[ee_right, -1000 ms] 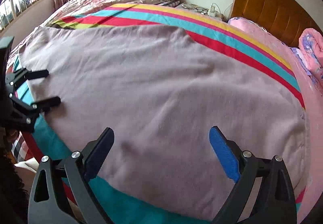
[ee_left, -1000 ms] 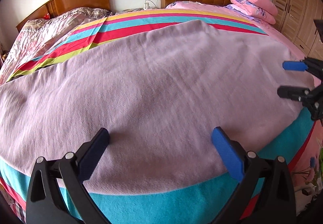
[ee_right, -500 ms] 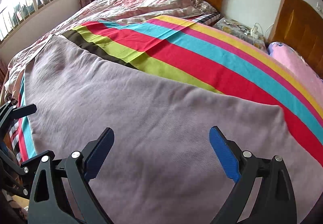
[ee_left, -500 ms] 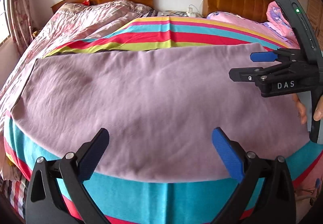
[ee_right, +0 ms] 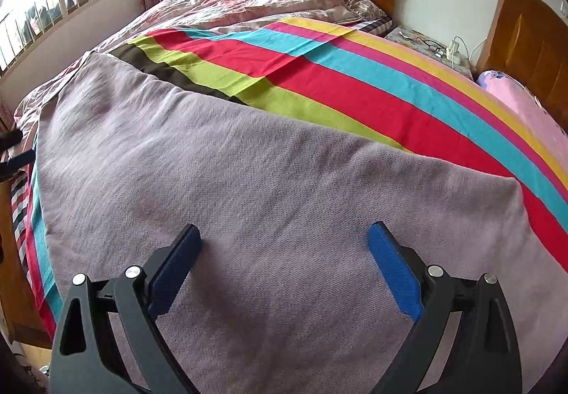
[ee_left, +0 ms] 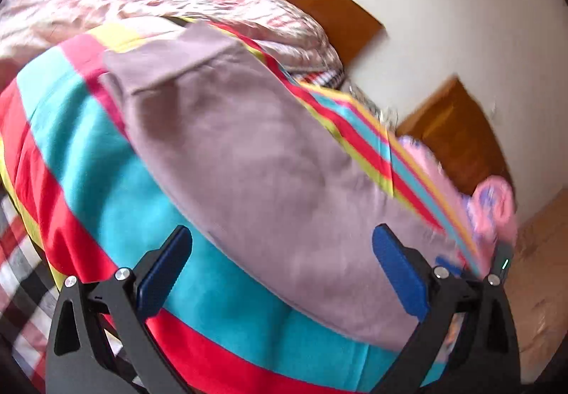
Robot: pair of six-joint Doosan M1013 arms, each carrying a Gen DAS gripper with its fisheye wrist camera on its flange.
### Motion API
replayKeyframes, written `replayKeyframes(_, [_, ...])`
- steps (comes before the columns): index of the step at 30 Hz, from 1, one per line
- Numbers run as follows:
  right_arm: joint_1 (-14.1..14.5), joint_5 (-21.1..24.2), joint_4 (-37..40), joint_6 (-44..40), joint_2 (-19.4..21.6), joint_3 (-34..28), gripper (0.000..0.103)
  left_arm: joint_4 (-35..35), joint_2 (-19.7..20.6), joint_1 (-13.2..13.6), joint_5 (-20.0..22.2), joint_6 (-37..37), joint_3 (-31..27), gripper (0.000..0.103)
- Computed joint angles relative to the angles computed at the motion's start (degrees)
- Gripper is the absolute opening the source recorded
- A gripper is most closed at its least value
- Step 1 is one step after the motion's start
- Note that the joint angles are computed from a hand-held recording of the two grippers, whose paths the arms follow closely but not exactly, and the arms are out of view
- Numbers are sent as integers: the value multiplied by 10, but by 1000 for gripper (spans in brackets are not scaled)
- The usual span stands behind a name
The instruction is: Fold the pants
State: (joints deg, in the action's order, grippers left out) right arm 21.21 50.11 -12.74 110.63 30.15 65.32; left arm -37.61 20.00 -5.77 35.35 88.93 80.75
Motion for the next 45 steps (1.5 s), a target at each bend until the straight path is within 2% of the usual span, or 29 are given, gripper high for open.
replayKeyframes(3, [-3, -8, 12, -5, -3, 4, 93, -105, 2, 42, -40, -15, 15, 94])
replayKeyframes(5, [-4, -11, 16, -8, -3, 6, 93, -167, 11, 61, -30, 5, 12, 82])
replayKeyframes(7, [-5, -13, 18, -9, -4, 6, 93, -179, 23, 70, -6, -6, 1, 72])
replayKeyframes(8, [-5, -14, 19, -10, -4, 7, 93, -193, 28, 72, 4, 2, -3, 70])
replayKeyframes(11, [-6, -16, 24, -12, -5, 8, 94, -155, 38, 66, 23, -34, -20, 70])
replayKeyframes(13, [-6, -17, 27, -16, -4, 7, 95, -131, 41, 60, 17, -63, -25, 70])
replayKeyframes(15, [-6, -15, 25, -17, -4, 6, 96, -152, 43, 62, 6, -59, -25, 69])
replayKeyframes(16, [-6, -16, 26, -17, -4, 7, 96, -152, 43, 62, -1, -60, -26, 54])
replayKeyframes(17, [-6, -17, 27, -17, -4, 7, 96, -135, 46, 63, -2, -70, -31, 36])
replayKeyframes(19, [-7, -21, 33, -19, -5, 9, 96, -102, 54, 62, 3, -90, -45, 19])
replayKeyframes(21, [-8, -26, 40, -21, -6, 12, 97, -106, 54, 62, 1, -90, -43, 18])
replayKeyframes(24, [-10, -30, 50, -28, -7, 13, 98, -60, 44, 51, -24, -119, -42, 16])
replayKeyframes(26, [-11, -35, 57, -33, -9, 16, 99, 30, 33, 33, -47, -178, -49, 16])
replayKeyframes(27, [-14, -49, 64, -30, -14, 23, 98, 105, 27, 17, -60, -217, -58, 16])
replayKeyframes(29, [-22, -115, 69, 10, -39, 61, 97, 252, 18, -23, -80, -261, -79, 16])
replayKeyframes(31, [-35, -193, 58, 89, -73, 107, 97, 329, 13, -69, -92, -212, -99, 16])
replayKeyframes(32, [-39, -219, 34, 137, -88, 125, 97, 328, 12, -90, -99, -147, -103, 17])
replayKeyframes(34, [-47, -256, -79, 279, -120, 159, 97, 284, 13, -133, -107, 3, -108, 19])
replayKeyframes(36, [-54, -261, -203, 424, -147, 186, 97, 225, 14, -176, -79, 153, -101, 22])
replayKeyframes(37, [-58, -257, -249, 480, -160, 198, 98, 197, 18, -195, -47, 228, -98, 31])
replayKeyframes(38, [-61, -251, -277, 515, -171, 208, 98, 166, 23, -209, -13, 303, -93, 47])
replayKeyframes(39, [-65, -243, -291, 535, -180, 216, 98, 160, 28, -220, 12, 354, -87, 57])
replayKeyframes(40, [-67, -236, -296, 544, -188, 224, 98, 180, 29, -231, 14, 374, -74, 67])
replayKeyframes(41, [-70, -230, -290, 541, -195, 232, 98, 203, 27, -238, 7, 375, -61, 67])
replayKeyframes(42, [-72, -228, -272, 526, -201, 239, 98, 196, 26, -239, 11, 384, -54, 67])
replayKeyframes(43, [-75, -229, -245, 501, -206, 245, 98, 162, 24, -231, 21, 403, -51, 68])
replayKeyframes(45, [-76, -223, -178, 438, -210, 254, 98, 77, 19, -206, 31, 436, -45, 76])
